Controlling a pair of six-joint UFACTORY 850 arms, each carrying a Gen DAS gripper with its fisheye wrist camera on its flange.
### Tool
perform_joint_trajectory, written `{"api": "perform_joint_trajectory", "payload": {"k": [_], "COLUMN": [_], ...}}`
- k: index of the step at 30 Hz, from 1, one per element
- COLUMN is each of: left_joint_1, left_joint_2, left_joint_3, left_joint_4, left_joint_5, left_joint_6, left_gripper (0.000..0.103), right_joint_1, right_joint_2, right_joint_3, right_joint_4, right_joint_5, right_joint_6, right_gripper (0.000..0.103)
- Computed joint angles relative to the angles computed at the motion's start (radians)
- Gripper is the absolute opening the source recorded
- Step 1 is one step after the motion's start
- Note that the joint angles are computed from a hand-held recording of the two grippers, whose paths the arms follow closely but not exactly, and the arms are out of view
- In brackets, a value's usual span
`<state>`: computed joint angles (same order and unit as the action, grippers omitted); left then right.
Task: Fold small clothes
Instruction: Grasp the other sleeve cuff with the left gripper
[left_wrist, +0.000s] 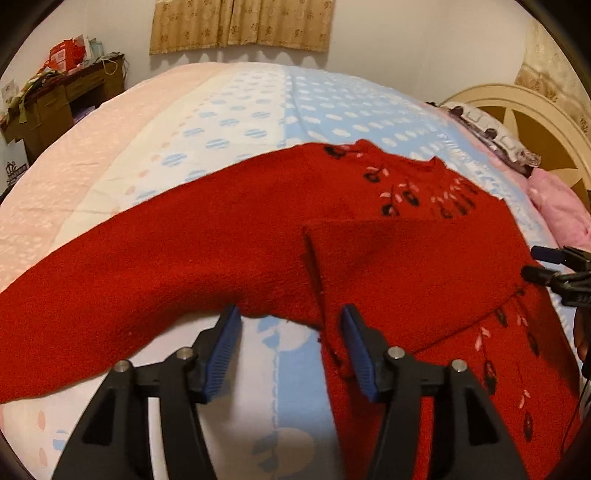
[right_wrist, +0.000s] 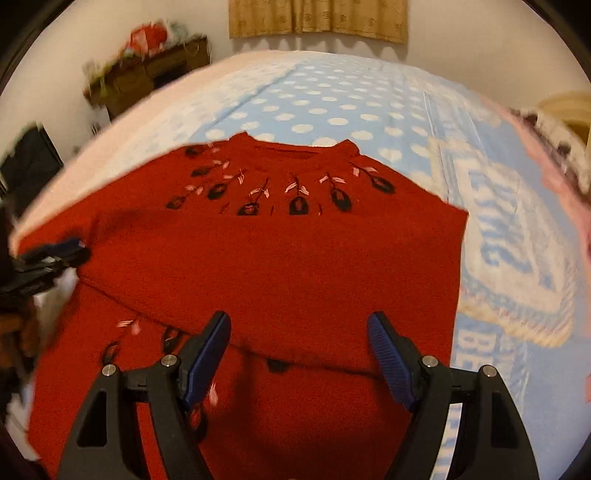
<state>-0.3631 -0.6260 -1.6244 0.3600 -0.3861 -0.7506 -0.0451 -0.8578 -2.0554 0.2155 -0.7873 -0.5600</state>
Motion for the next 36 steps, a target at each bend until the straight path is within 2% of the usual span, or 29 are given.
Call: {"api": "perform_joint_trajectory", "payload": {"k": [1, 2, 3, 7, 11, 16, 19, 22, 26, 28, 30, 32, 35, 36], "left_joint_1": [0.0, 0.002, 0.002, 0.012, 0.008, 0.023, 0.049, 0.083, 0.15, 0.182, 0.213, 0.247, 0.269, 0.266], "left_joint_2": [-0.004, 0.0, 0.007, 0.064, 0.133, 0.25, 0.307, 0.358, 0.395, 0.403, 0.392, 0.382, 0.36, 0.356], "left_joint_3": [-0.004, 0.004, 0.017, 0.094, 0.18, 0.319, 0.385, 0.446, 0.494, 0.511, 0.508, 0.508, 0.494, 0.492], "left_joint_4": [0.016, 0.022, 0.022, -0.007, 0.189, 0.509, 0.602, 0.676, 0.689, 0.714, 0.688, 0.652, 0.6, 0.613], "left_joint_5": [-0.012, -0.003, 0.008, 0.069, 0.072, -0.001, -0.053, -0.132, -0.234, -0.248, -0.247, -0.199, -0.137, -0.144], "left_joint_6": [-0.023, -0.039, -0.043, -0.052, -0.245, -0.554, -0.657, -0.741, -0.801, -0.866, -0.888, -0.899, -0.881, -0.895], "left_gripper": [0.069, 0.07, 0.07, 0.071, 0.072, 0.075, 0.076, 0.076, 0.076, 0.077, 0.077, 0.076, 0.075, 0.074], "right_joint_1": [0.007, 0.011, 0.011, 0.017, 0.048, 0.102, 0.134, 0.137, 0.135, 0.14, 0.15, 0.16, 0.165, 0.165], "right_joint_2": [-0.031, -0.043, -0.028, 0.013, 0.061, 0.068, 0.083, 0.079, 0.098, 0.116, 0.12, 0.137, 0.156, 0.157], "right_joint_3": [-0.038, -0.045, -0.021, 0.017, 0.077, 0.124, 0.183, 0.189, 0.21, 0.24, 0.255, 0.288, 0.318, 0.32], "right_joint_4": [-0.042, -0.057, -0.05, -0.008, 0.101, 0.206, 0.192, 0.219, 0.247, 0.247, 0.218, 0.207, 0.205, 0.207], "right_joint_5": [-0.048, -0.054, -0.019, -0.006, 0.032, 0.065, 0.142, 0.135, 0.153, 0.176, 0.185, 0.223, 0.256, 0.26], "right_joint_6": [0.037, 0.069, 0.076, 0.057, -0.044, -0.16, -0.189, -0.207, -0.252, -0.269, -0.273, -0.292, -0.313, -0.319], "right_gripper": [0.077, 0.077, 0.077, 0.077, 0.077, 0.077, 0.077, 0.077, 0.077, 0.077, 0.077, 0.077, 0.077, 0.077]}}
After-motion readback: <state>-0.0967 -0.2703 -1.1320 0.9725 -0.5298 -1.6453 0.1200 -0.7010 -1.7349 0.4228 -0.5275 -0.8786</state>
